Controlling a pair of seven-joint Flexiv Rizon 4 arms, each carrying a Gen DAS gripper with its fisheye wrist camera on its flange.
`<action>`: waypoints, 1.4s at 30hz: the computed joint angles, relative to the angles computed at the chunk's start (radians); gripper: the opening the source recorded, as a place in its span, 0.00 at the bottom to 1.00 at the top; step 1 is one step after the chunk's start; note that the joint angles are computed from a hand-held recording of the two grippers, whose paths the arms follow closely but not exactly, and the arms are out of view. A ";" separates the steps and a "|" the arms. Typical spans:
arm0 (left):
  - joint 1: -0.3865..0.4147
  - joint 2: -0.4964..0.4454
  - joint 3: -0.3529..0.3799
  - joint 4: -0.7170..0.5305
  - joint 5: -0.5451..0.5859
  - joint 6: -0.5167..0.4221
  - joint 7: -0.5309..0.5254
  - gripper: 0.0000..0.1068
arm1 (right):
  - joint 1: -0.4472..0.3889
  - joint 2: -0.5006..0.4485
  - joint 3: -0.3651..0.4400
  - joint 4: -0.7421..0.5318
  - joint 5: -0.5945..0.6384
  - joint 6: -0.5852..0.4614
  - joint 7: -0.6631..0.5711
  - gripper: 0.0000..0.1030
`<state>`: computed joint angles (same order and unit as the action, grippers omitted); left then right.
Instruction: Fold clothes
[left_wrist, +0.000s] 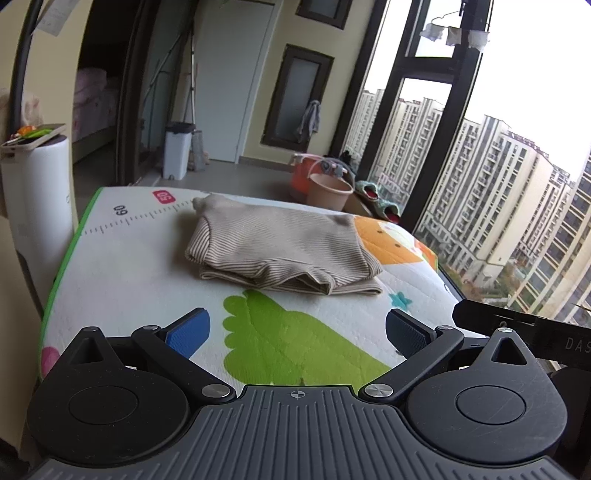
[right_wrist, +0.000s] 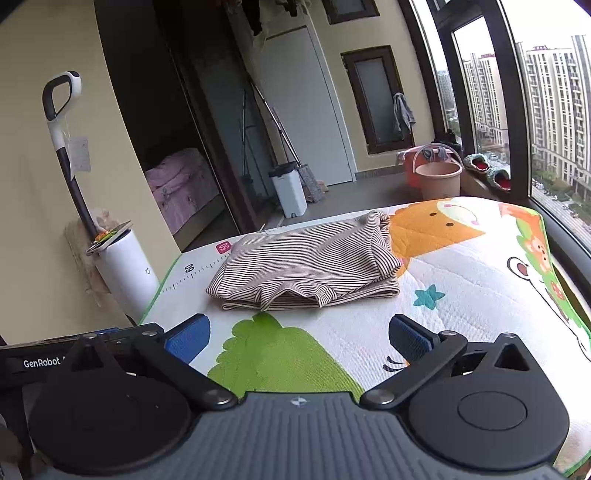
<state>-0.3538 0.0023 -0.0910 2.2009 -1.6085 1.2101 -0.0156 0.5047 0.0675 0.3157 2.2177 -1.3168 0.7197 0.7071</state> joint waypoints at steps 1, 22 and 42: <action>0.000 -0.002 0.000 0.000 0.005 0.001 -0.002 0.96 | 0.000 -0.003 -0.001 0.000 0.000 0.005 -0.001 1.00; -0.022 -0.022 -0.009 0.003 0.050 0.111 -0.028 0.96 | -0.002 -0.038 -0.022 0.001 0.027 0.063 -0.012 1.00; -0.011 -0.025 -0.007 0.006 0.074 0.085 -0.047 0.96 | -0.007 -0.046 -0.028 -0.001 0.022 0.093 -0.015 1.00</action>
